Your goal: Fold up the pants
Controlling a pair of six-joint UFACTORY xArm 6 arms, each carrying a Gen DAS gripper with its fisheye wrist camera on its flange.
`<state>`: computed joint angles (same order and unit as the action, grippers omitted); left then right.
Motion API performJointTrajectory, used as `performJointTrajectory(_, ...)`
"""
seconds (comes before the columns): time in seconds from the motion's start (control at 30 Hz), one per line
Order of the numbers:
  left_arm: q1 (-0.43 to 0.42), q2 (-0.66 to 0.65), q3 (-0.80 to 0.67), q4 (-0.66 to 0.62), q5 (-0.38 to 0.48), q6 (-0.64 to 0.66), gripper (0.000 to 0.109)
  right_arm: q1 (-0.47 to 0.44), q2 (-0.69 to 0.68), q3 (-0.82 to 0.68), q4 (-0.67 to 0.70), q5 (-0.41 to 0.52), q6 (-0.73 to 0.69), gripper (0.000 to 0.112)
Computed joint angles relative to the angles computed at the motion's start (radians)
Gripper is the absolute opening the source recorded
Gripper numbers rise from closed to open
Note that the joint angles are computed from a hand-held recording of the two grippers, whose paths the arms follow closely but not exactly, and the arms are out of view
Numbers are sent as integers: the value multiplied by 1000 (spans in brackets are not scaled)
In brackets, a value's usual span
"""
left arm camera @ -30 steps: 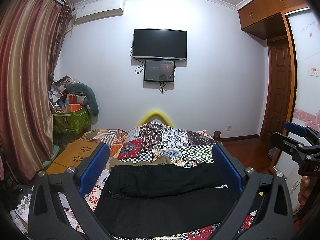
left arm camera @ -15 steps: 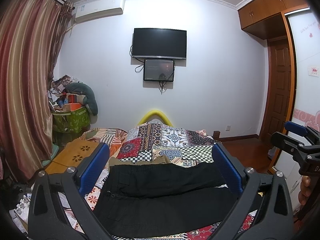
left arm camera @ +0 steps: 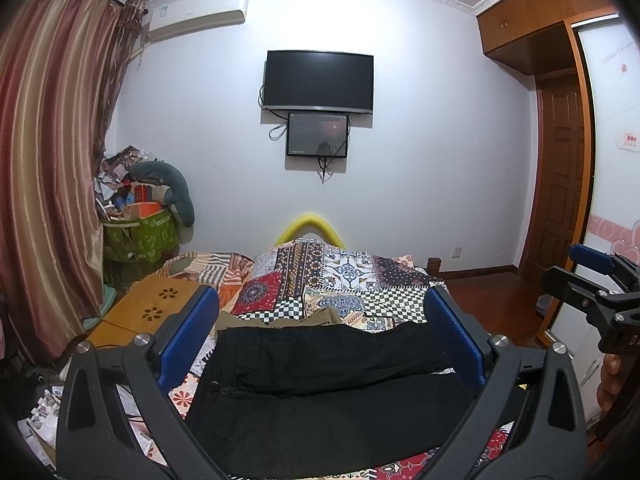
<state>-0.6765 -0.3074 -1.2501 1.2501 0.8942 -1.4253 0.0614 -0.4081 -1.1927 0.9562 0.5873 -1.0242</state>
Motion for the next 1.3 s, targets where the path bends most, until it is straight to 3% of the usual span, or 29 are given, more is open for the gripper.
performJointTrajectory(0.3,148,69,-20,-23,-109,23,103,-1,116,-52,-74,-59,46,103)
performJointTrajectory(0.53,325,176,-52,-189,-262,142,103,-10,282,-128,-272,-161,204,103)
performJointTrajectory(0.7,430,255,-67,-270,-304,189,103,-52,392,-195,-338,-108,293,103)
performJointTrajectory(0.83,502,317,-73,-338,-343,248,98,-84,468,-230,-509,-97,452,103)
performJointTrajectory(1.07,603,457,-126,-539,-362,437,92,-148,602,-315,-790,-83,699,102)
performJointTrajectory(1.2,639,581,-231,-705,-321,606,77,-176,680,-386,-808,-49,725,101)
performJointTrajectory(1.3,665,694,-338,-833,-277,722,68,-192,759,-469,-817,-6,743,90)
